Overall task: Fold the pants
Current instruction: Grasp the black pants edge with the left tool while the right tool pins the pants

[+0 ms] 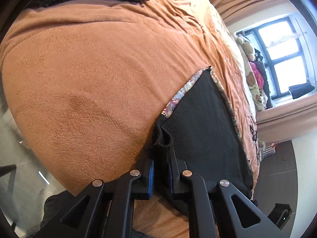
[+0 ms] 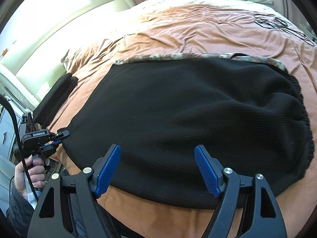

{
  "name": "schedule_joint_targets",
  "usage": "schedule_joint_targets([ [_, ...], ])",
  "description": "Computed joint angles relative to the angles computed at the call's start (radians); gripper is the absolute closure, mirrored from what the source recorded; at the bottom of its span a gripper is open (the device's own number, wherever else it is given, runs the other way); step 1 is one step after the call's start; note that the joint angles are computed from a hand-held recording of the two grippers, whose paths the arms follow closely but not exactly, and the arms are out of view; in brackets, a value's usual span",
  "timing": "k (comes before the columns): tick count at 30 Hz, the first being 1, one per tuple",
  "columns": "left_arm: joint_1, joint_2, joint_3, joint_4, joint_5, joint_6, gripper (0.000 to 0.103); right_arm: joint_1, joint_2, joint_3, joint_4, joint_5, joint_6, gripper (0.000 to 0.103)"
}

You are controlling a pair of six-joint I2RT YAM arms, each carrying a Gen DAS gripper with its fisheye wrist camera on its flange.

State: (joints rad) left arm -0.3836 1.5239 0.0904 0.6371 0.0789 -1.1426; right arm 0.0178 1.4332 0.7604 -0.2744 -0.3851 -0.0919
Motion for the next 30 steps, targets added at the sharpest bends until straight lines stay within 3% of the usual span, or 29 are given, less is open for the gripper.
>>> schedule_joint_targets([
  [5, -0.018, -0.107, -0.026, -0.034, -0.022, 0.005, 0.093, 0.083, 0.065, 0.027, 0.031, 0.06, 0.046, 0.054],
  [14, -0.048, -0.207, -0.05, -0.045, -0.039, -0.026, 0.093, 0.207, 0.16, 0.041, 0.066, 0.139, 0.064, 0.08],
  [20, -0.053, -0.203, -0.045, -0.035, -0.042, -0.04, 0.093, 0.235, 0.153, 0.036, 0.023, 0.168, 0.035, 0.08],
  [23, -0.053, -0.194, -0.052, -0.014, -0.042, -0.053, 0.093, 0.215, 0.158, 0.1, -0.076, 0.141, 0.0, 0.082],
  [30, -0.044, -0.111, -0.073, 0.088, -0.033, -0.08, 0.093, 0.183, 0.198, 0.207, -0.102, 0.144, 0.0, 0.083],
])
